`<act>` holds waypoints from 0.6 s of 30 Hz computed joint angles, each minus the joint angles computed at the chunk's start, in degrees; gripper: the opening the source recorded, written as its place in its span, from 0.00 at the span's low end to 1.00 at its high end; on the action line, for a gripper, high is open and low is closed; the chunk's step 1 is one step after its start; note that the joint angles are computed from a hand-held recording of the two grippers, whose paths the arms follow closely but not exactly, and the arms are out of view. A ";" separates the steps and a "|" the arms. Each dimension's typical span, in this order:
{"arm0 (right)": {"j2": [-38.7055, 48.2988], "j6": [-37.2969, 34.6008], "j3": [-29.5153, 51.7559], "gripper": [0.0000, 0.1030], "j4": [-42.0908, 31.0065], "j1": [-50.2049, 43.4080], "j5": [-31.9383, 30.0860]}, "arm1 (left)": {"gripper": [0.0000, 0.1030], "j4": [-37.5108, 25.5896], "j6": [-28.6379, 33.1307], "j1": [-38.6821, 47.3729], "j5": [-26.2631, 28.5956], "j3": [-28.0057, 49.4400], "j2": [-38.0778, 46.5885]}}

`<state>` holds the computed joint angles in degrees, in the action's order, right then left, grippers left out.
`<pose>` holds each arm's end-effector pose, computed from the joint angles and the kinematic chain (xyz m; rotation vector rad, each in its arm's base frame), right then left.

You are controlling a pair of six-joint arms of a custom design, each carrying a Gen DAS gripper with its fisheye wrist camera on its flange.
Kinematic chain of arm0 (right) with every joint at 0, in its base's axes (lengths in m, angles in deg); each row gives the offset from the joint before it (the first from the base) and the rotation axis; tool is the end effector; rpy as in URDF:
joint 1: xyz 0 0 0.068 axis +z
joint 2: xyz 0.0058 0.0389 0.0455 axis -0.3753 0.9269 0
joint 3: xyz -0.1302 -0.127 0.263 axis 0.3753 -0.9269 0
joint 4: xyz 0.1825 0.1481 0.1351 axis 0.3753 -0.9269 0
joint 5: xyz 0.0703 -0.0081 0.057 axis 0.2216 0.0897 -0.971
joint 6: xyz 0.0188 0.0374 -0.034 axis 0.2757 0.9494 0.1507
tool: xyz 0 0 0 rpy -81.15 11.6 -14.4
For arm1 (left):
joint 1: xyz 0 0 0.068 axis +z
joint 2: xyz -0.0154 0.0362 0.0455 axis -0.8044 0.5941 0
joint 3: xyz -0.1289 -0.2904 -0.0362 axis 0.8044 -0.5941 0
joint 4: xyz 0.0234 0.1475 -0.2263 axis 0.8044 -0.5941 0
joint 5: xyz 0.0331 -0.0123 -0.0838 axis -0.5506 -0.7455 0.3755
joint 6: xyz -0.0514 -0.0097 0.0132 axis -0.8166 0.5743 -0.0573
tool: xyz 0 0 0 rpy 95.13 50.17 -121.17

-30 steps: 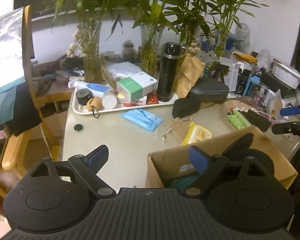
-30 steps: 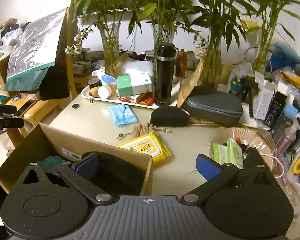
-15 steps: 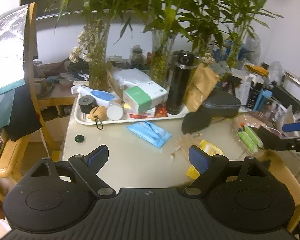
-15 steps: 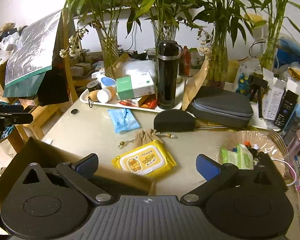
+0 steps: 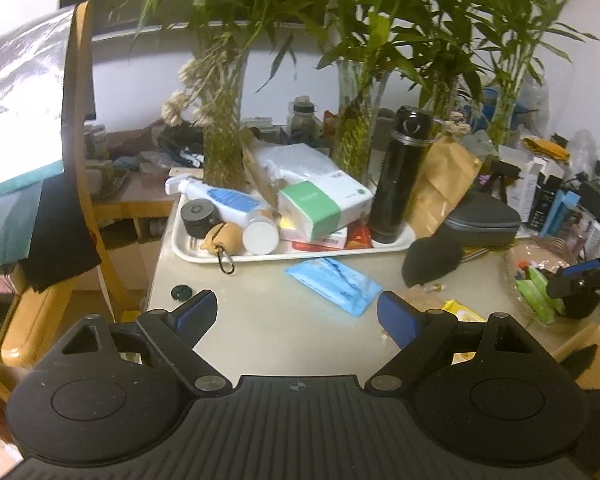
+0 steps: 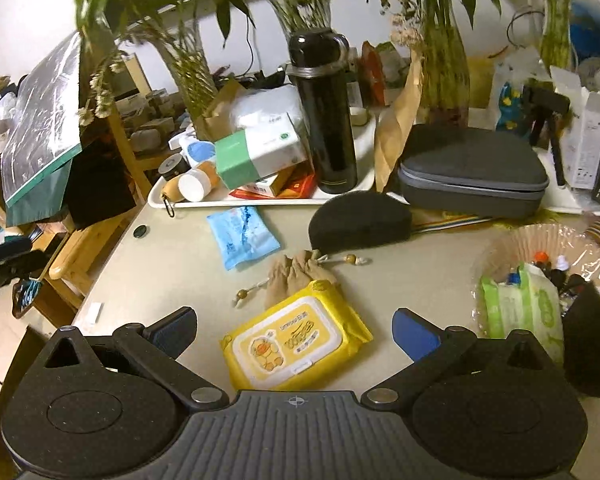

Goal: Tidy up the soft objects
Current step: 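Move both open tools away from the box back over the desk, then lower the right tool onto the yellow wipes pack and close on it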

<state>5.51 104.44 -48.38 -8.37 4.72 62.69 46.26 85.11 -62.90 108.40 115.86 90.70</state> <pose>0.1742 0.0796 0.2081 0.3085 2.3906 0.2725 0.2791 -0.0595 0.2059 0.6251 2.1614 -0.4038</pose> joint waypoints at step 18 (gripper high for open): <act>23.33 -7.17 3.71 1.00 10.15 -21.00 -27.46 | 0.86 0.06 -0.18 -1.33 -0.20 1.20 2.62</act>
